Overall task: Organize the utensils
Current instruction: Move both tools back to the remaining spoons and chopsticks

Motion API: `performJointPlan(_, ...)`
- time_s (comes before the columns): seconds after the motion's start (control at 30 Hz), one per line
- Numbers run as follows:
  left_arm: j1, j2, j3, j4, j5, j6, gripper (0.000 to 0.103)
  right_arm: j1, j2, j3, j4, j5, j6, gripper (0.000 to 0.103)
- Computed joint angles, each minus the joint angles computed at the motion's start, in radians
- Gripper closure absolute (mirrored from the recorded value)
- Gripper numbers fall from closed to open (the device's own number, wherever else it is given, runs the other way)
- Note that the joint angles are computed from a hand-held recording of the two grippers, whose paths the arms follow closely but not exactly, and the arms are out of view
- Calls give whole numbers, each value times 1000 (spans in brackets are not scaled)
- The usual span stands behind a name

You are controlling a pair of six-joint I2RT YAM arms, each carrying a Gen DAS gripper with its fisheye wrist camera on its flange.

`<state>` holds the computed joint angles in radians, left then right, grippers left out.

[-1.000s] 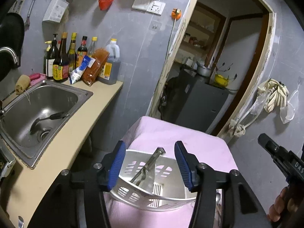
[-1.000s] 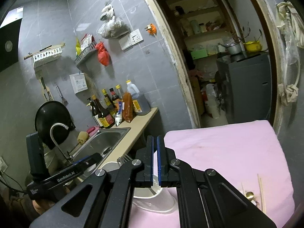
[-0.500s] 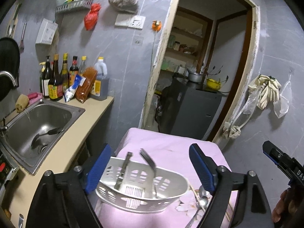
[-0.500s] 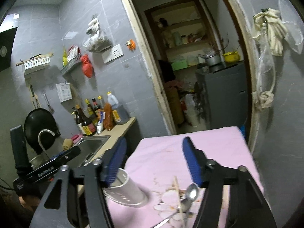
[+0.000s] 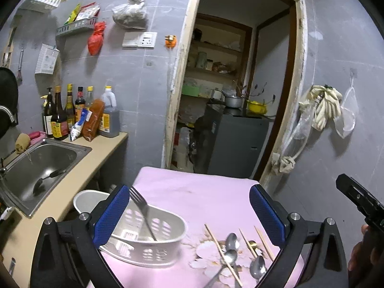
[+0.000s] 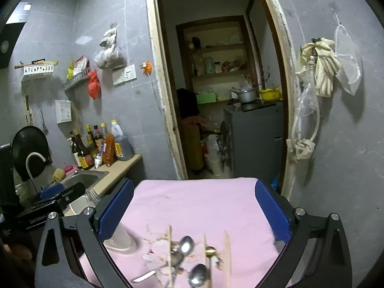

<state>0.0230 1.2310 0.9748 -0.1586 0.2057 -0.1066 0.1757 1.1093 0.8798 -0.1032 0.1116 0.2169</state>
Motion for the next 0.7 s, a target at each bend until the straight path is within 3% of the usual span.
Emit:
performJointPlan(0.4,-222,-7,-158,84,-194,-50,2,-227,19,-117,44,-161,-73,4)
performJointPlan(0.7,-265,165,-197,133,-209,-55,2,-300,206,-204,133,-308,-88,4)
